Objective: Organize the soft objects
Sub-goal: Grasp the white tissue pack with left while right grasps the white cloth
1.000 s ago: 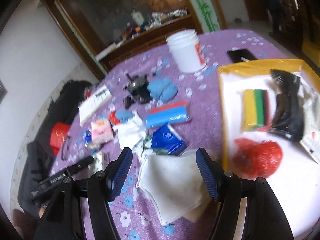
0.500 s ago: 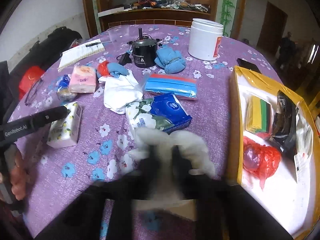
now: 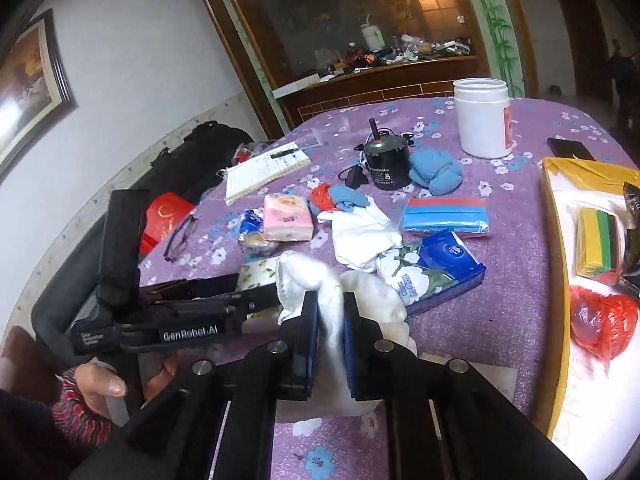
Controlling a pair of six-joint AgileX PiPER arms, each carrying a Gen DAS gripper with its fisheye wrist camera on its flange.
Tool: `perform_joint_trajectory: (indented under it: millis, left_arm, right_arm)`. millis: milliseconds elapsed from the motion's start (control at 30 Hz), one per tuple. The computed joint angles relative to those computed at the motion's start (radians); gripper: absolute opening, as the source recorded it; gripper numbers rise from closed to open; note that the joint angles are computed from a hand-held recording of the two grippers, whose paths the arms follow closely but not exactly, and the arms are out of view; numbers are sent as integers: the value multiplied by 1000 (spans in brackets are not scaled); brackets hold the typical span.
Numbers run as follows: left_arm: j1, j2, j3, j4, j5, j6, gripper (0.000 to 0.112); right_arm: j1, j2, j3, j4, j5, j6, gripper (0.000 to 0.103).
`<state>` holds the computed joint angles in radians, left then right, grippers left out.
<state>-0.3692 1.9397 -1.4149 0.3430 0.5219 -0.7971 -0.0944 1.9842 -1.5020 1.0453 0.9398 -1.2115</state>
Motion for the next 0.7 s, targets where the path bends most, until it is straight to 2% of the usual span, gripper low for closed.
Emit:
perform_joint_trajectory:
  millis: [167,233,400,700]
  left_arm:
    - [3,1,1,-23,-2,20,78]
    - [10,-13,24,-23,-28,4,63]
    - [18,-34,58,-29,-75,-1,56]
    - [-32,-89,119,224,-147,-195,55]
  right_arm:
    - [-6,4,-7,15,13,-17,13]
    - [-4,10,-14,13,14,-13,13]
    - [-8,3,-3,22,16,-25,13]
    - [-32,2,-3,54,17,-11,14]
